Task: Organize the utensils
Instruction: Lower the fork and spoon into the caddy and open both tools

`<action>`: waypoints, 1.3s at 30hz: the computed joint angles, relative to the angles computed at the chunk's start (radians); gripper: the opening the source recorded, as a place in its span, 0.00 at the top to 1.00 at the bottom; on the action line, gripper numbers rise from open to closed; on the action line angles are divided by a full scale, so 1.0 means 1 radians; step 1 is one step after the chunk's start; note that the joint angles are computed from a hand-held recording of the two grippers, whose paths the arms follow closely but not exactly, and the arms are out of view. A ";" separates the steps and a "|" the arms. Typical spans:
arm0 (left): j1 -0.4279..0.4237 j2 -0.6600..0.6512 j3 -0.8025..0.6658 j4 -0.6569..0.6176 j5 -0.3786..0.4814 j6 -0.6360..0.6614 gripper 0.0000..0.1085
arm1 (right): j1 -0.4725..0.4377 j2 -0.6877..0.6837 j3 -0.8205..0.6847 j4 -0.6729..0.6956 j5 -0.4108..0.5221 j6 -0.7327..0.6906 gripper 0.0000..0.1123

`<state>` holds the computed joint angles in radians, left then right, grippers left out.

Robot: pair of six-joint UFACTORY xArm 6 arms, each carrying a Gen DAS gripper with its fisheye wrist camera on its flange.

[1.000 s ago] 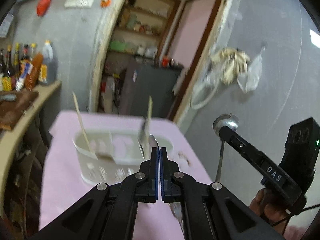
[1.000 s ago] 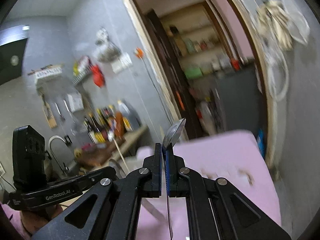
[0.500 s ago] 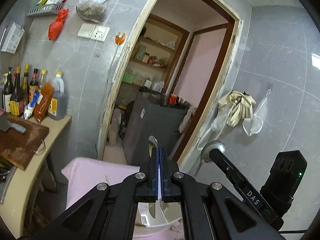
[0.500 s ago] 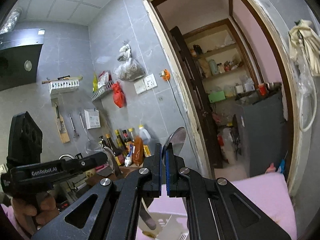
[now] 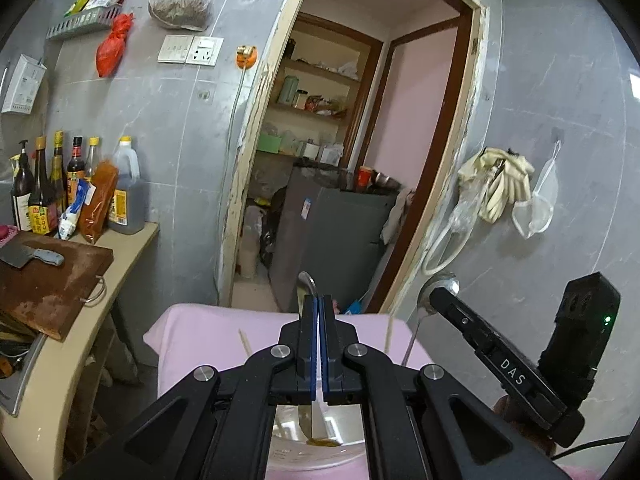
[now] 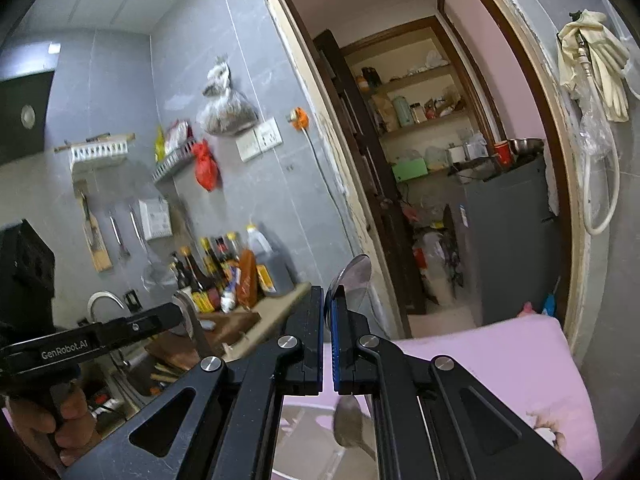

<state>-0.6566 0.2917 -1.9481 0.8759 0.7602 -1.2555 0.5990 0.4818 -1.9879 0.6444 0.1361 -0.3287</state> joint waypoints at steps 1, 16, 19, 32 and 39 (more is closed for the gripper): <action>-0.001 0.003 0.001 -0.001 0.002 0.002 0.98 | 0.000 -0.003 0.013 -0.012 0.000 0.006 0.97; 0.004 0.012 0.078 -0.159 -0.011 0.037 0.98 | -0.034 -0.078 0.140 -0.317 0.145 0.228 0.95; 0.006 -0.005 0.108 -0.175 -0.028 0.014 0.98 | -0.034 -0.104 0.171 -0.256 0.143 0.182 0.86; -0.056 0.025 0.014 -0.106 0.055 -0.002 0.75 | -0.067 -0.276 0.337 -0.319 0.040 0.243 0.37; -0.137 0.073 -0.073 0.036 0.134 -0.041 0.33 | -0.120 -0.409 0.480 -0.460 -0.012 0.347 0.16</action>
